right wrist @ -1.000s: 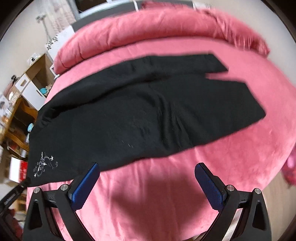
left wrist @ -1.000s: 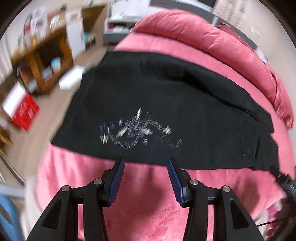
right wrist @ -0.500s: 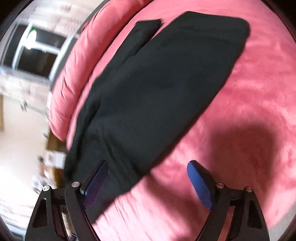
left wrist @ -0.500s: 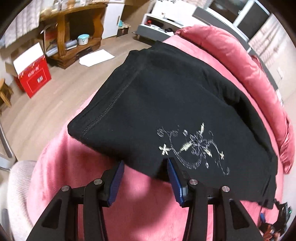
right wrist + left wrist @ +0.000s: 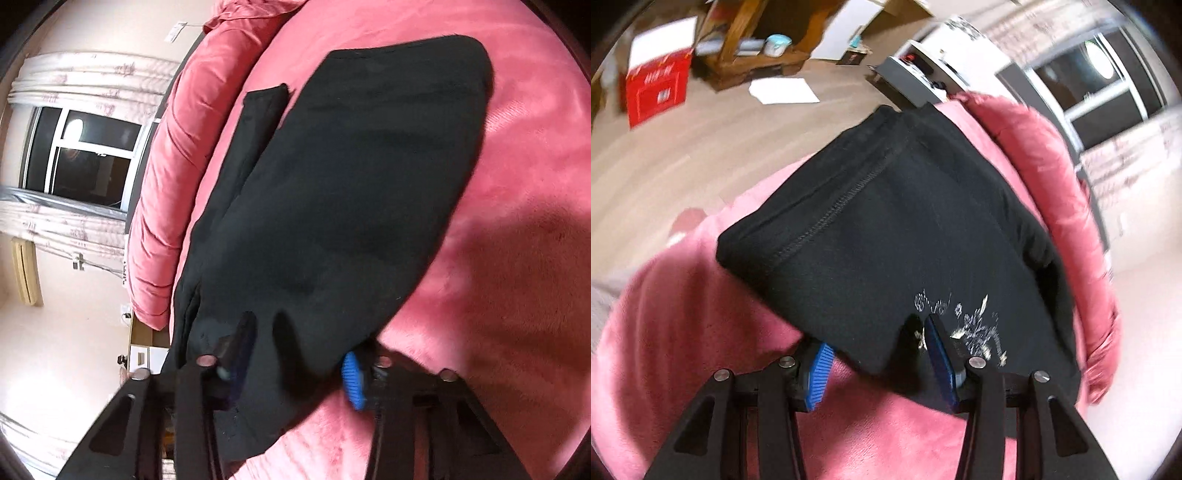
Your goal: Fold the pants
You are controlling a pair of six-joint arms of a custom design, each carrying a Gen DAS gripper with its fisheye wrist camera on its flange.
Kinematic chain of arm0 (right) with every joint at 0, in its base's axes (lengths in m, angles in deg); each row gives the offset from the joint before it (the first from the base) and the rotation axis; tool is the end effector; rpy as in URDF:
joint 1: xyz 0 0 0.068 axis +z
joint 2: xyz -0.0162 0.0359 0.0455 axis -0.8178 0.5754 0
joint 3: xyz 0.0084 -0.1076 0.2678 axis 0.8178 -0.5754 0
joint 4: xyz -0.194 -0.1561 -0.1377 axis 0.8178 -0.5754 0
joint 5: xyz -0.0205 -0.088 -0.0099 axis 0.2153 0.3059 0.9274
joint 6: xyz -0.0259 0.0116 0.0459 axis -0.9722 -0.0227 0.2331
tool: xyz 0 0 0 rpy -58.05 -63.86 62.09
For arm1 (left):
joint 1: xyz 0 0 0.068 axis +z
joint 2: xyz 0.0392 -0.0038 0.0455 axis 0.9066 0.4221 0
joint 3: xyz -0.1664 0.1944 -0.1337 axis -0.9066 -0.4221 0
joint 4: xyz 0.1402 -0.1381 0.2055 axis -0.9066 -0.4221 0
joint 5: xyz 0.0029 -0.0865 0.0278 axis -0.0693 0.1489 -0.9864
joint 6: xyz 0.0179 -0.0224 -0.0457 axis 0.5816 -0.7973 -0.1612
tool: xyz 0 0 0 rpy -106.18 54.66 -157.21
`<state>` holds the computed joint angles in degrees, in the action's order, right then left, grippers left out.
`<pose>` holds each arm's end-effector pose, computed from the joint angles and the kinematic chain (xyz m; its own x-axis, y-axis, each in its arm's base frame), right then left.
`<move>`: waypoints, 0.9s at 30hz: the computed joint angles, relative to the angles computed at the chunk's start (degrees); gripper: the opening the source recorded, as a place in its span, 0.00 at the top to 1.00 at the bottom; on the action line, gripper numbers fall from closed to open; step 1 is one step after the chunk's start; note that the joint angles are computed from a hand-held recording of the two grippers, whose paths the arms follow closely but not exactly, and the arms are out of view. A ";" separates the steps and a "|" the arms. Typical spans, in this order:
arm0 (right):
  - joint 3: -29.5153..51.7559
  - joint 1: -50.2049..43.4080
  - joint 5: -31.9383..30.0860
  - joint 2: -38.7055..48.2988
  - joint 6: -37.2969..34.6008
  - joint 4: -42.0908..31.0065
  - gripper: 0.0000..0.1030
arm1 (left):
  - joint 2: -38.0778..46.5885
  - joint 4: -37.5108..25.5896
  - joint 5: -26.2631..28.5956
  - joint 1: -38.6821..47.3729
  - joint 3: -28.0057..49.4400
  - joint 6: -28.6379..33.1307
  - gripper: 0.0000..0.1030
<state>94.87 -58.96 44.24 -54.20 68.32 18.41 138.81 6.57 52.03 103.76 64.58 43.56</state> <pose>0.1203 -0.0040 0.1359 -0.1923 0.9670 -0.1671 0.5319 0.2458 0.8103 0.3171 0.2244 0.1565 -0.8006 -0.5160 -0.3045 -0.2555 0.7537 -0.6055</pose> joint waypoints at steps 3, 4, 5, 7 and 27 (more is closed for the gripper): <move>-0.31 -0.85 -1.16 0.28 -1.18 0.83 0.65 | -0.89 -0.47 0.53 0.52 -0.74 0.43 0.54; -0.40 -1.59 -2.13 -0.54 -1.88 -0.12 0.66 | -1.10 -0.27 0.45 0.48 -0.94 0.49 0.54; -0.50 -2.14 -2.85 -0.48 -2.14 0.10 0.66 | -1.37 0.13 0.31 0.44 -1.29 0.58 0.54; -0.71 -4.17 -5.35 0.73 -3.05 1.27 0.66 | -1.46 1.03 0.02 0.15 -1.60 0.38 0.54; 18.22 5.38 11.73 9.51 -17.28 -17.64 0.92 | 0.19 -20.71 -1.42 4.77 12.06 12.98 0.94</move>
<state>113.10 -53.58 55.97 -44.68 51.04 0.77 139.00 -14.14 50.61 108.53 76.64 56.55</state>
